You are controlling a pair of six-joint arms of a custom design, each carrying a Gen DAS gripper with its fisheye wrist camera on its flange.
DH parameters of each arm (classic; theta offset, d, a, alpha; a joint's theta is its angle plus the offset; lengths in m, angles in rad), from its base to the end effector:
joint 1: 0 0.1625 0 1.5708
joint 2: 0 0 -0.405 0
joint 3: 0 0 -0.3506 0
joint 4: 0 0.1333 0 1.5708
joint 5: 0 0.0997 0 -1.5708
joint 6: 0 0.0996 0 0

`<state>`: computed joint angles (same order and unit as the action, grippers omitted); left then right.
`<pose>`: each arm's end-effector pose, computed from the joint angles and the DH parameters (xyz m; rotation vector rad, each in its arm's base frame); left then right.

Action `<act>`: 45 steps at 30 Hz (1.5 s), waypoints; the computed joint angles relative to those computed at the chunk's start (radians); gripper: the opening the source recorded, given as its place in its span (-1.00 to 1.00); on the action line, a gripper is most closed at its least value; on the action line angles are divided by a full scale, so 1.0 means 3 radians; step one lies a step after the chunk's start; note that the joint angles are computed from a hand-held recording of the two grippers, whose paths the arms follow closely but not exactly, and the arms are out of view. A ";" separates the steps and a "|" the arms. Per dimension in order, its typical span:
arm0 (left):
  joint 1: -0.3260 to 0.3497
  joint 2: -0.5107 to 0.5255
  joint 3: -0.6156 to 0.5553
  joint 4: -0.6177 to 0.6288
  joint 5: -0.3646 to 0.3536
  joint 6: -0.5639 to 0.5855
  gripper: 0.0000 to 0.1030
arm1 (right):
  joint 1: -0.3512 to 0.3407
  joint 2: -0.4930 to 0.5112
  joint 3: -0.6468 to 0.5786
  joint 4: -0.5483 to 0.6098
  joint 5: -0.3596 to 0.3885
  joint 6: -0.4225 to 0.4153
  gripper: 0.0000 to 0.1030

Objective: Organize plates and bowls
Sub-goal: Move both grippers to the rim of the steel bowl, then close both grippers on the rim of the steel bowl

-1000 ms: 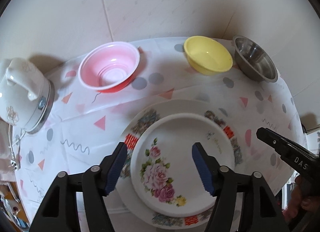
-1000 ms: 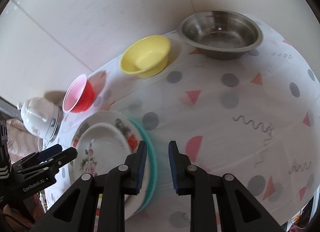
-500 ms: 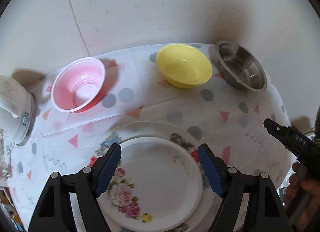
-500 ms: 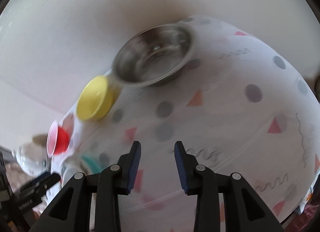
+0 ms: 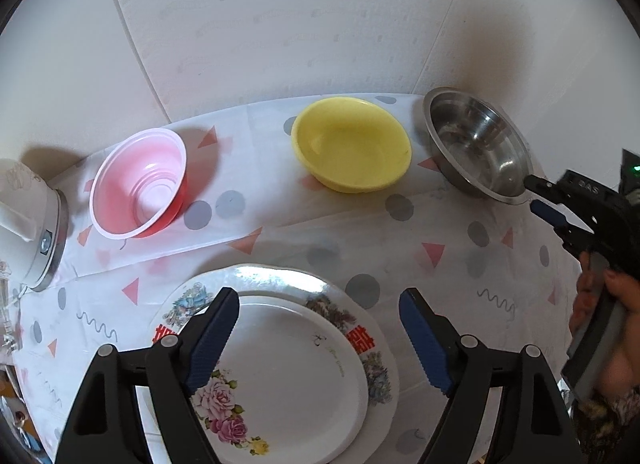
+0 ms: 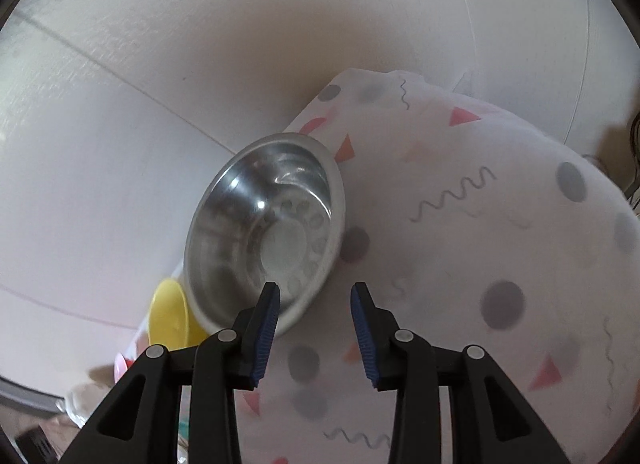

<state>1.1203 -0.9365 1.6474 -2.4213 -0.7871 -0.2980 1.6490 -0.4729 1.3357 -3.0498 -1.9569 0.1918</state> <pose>-0.0841 -0.6416 0.2040 0.1142 2.4085 -0.5209 0.1520 -0.7135 0.0629 -0.3210 -2.6864 0.9225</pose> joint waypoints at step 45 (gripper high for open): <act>0.0001 0.1259 -0.1557 0.0404 -0.0368 0.0317 0.58 | -0.0264 -0.0372 0.0499 0.0194 0.0155 -0.0439 -0.72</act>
<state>1.1207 -0.5589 1.1804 -2.3001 -0.8977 -0.2029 1.5697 -0.5845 1.4854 -2.9916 -1.9103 0.0602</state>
